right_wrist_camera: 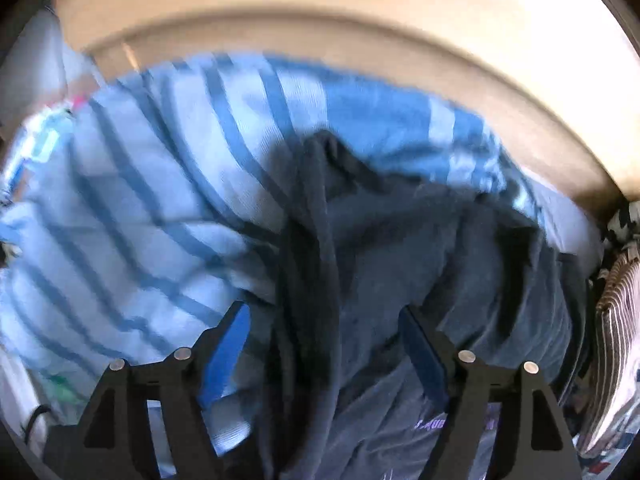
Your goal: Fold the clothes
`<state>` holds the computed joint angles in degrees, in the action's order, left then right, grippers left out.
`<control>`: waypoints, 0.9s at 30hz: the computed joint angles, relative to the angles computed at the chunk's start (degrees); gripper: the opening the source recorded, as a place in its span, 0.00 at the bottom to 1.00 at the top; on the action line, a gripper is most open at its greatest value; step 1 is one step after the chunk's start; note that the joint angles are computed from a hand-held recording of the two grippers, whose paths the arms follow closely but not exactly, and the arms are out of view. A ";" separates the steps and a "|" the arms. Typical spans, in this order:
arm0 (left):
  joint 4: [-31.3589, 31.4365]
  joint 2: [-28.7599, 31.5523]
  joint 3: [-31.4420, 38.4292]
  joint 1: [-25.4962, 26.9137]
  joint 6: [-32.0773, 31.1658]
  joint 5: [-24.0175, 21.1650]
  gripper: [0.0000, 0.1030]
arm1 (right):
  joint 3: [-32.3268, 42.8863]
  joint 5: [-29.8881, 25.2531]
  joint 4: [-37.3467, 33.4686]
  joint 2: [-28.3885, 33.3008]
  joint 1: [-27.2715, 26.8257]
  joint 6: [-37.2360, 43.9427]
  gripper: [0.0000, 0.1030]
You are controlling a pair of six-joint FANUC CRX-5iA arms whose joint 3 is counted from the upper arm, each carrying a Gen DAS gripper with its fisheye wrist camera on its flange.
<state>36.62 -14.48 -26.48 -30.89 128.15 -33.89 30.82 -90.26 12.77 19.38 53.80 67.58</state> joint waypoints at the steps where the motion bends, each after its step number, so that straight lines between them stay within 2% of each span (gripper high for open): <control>1: -0.44 -0.01 -0.01 0.23 0.47 -0.37 0.03 | 0.12 -0.26 -1.34 0.39 -0.88 -0.83 0.73; 2: -1.44 0.10 0.49 0.34 1.10 -0.84 0.03 | 0.11 -0.10 -3.47 0.42 -1.98 -1.51 0.66; 3: -2.43 0.22 0.99 0.43 1.73 -1.31 0.03 | -0.28 1.25 -7.91 -0.60 -3.80 -1.67 0.39; 4: -3.51 0.31 1.51 0.51 2.48 -1.78 0.03 | -0.79 2.48 -11.64 -1.55 -5.40 -1.65 0.20; 5: -6.26 -0.01 2.40 0.54 5.11 -2.17 0.03 | -1.60 3.48 -12.63 -2.45 -5.89 -1.47 0.10; 8: -23.46 -3.35 7.40 -0.42 19.71 -3.76 0.02 | -2.98 6.32 -11.23 -5.00 -5.21 -0.29 0.07; 12: -33.71 -8.43 10.17 -0.41 31.02 -9.95 0.02 | 2.32 7.51 -11.46 -4.75 -3.76 -0.60 0.05; 15: -36.11 -13.52 7.85 -0.03 37.22 -9.17 0.02 | 8.69 6.31 -10.50 -1.95 -1.19 -1.35 0.04; 16: -36.55 -15.07 7.84 0.21 36.99 -10.13 0.02 | 10.59 5.72 -9.81 -0.82 0.00 -1.48 0.04; 17: -38.82 -14.62 9.24 -0.75 38.72 -11.52 0.02 | 11.41 5.70 -9.20 -0.19 1.18 -1.40 0.04; 18: -40.93 -15.33 10.54 -1.19 39.88 -15.08 0.02 | 11.97 5.83 -9.35 0.32 2.03 -1.69 0.04; 22: -47.55 -14.27 12.91 -3.86 49.63 -23.99 0.02 | 13.96 6.99 -13.32 2.31 4.15 -2.08 0.03; 23: -47.43 -14.51 12.55 -3.17 50.52 -26.18 0.02 | 14.81 6.88 -13.98 3.36 4.36 -2.25 0.03; 25: -45.13 -14.31 10.51 -1.45 51.52 -27.58 0.02 | 15.91 5.64 -14.11 5.40 5.24 -2.43 0.04; 27: -44.76 -11.83 11.45 -1.48 51.52 -30.04 0.02 | 15.12 4.33 -14.73 6.15 5.43 -0.47 0.10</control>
